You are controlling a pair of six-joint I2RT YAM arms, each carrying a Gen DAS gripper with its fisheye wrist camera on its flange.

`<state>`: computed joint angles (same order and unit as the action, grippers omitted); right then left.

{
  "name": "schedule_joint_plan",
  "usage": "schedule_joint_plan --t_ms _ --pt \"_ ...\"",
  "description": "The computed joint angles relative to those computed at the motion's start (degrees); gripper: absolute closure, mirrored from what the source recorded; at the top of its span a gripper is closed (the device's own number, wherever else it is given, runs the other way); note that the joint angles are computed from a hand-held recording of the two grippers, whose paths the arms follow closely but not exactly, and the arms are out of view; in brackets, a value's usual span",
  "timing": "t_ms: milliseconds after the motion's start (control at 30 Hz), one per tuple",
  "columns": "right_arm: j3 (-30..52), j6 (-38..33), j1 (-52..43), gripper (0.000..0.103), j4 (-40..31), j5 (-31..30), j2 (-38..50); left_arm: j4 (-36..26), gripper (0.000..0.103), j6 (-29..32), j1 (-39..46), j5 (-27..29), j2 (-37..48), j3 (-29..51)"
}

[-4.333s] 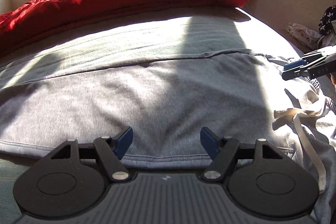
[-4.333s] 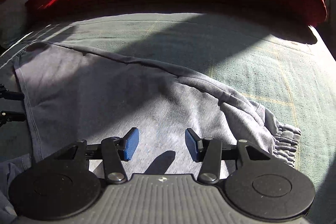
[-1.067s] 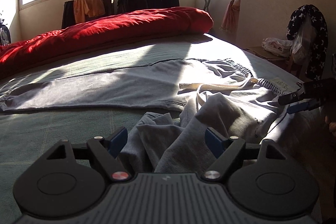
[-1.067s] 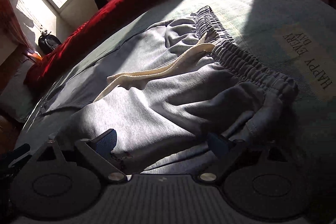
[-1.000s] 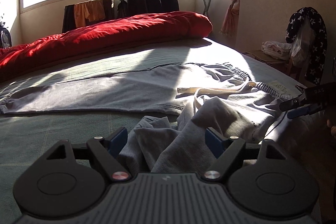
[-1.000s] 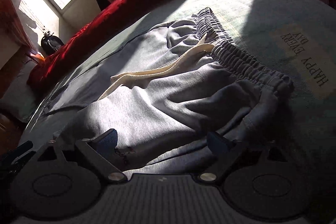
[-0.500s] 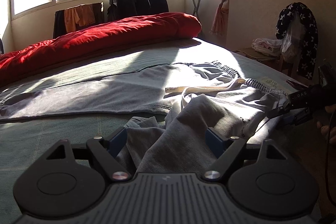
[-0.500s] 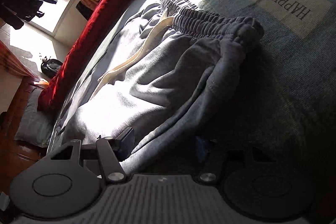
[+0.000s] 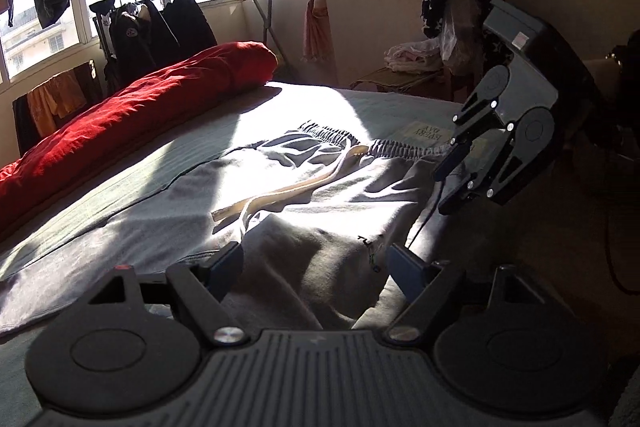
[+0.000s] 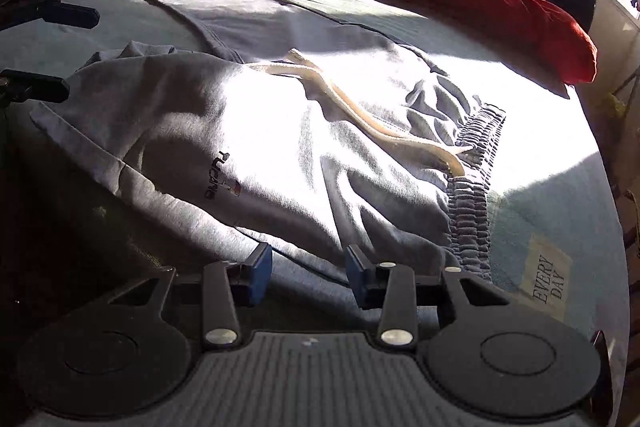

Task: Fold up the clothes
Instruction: 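Fold the legs over toward the waistband with both grippers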

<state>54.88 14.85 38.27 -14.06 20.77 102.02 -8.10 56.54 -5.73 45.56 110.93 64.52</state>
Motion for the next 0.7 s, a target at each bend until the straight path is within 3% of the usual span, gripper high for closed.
schedule_joint_plan --t_ms 133,333,433,467,533,700 --pt "4.51 -12.39 -0.21 0.058 -4.06 -1.73 3.67 -0.73 0.055 0.95 -7.29 -5.91 3.29 -0.04" --pt "7.2 -21.8 -1.15 0.058 -6.34 -1.8 9.67 5.15 0.057 -2.83 -13.57 -16.11 9.96 1.21" --pt "6.89 -24.85 -2.85 0.058 -4.73 -4.18 10.34 3.63 0.058 -2.3 -14.28 -17.73 11.86 3.81" --pt "6.94 -25.65 -3.47 0.058 -4.24 -5.1 10.49 2.77 0.06 -2.02 -14.39 -17.82 12.21 4.58" --pt "6.94 -26.52 -4.56 0.058 -3.64 -6.95 10.63 1.21 0.076 -1.6 -14.46 -17.6 12.53 5.67" --pt "5.77 -27.86 -6.53 0.083 -2.49 -11.24 9.65 -2.98 0.094 -1.73 -13.74 -15.62 12.21 7.35"
